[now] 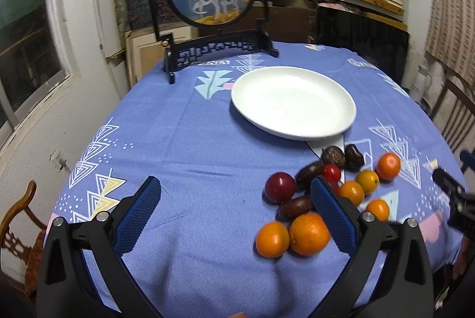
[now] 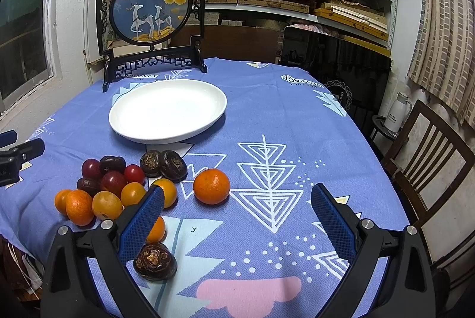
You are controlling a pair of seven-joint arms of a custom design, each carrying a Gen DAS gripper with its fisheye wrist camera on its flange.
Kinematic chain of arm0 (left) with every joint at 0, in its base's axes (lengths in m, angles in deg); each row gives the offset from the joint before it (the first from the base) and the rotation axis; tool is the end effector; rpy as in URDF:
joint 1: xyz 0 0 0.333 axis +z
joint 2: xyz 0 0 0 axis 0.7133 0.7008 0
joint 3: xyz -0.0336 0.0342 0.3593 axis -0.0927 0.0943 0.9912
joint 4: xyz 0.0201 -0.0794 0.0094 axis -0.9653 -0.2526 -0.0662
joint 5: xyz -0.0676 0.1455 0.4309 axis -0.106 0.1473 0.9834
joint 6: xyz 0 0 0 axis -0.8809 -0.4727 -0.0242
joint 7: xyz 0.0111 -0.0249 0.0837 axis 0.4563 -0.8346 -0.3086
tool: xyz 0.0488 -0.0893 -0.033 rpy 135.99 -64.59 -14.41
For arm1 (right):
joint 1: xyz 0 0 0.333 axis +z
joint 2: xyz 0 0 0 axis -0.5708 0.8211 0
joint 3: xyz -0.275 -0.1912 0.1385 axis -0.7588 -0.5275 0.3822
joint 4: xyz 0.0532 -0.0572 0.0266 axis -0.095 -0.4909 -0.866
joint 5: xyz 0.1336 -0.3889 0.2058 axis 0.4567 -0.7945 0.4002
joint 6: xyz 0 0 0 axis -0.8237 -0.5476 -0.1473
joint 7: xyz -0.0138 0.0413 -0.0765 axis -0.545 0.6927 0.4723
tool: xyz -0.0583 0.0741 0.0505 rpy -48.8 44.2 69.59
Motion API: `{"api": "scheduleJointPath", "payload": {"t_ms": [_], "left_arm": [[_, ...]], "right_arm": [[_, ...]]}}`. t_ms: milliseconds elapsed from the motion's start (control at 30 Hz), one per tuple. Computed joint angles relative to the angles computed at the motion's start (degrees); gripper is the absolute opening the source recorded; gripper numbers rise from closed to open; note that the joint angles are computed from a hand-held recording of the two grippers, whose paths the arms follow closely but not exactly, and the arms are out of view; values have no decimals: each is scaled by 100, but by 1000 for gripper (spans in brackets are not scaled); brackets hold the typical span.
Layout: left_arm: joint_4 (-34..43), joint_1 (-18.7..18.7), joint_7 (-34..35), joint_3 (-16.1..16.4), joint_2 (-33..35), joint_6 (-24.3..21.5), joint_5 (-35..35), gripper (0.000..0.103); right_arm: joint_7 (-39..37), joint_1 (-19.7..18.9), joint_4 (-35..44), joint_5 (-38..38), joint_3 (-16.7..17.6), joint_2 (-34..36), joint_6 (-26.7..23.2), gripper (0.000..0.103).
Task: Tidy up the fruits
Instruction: 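Grasp an orange with the left tool while the right tool grasps a dark date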
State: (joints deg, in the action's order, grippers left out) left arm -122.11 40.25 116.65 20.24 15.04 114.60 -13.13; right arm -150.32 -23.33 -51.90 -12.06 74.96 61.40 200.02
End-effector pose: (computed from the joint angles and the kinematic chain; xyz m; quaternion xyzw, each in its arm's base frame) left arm 0.6575 -0.1735 0.4793 -0.5073 0.7511 -0.3238 0.2714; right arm 0.5565 0.1866 0.4562 -0.5261 0.7157 -0.3940 0.2361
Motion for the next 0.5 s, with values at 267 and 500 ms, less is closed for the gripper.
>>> {"api": "scheduleJointPath", "payload": {"t_ms": [267, 500], "left_arm": [[-501, 706, 2790, -895, -123, 169, -1836, 99], [-424, 600, 3218, -677, 40, -122, -1884, 73]], "right_arm": [[9, -37, -97, 134, -41, 11, 87, 99], [46, -55, -161, -14, -22, -38, 104, 99]]}}
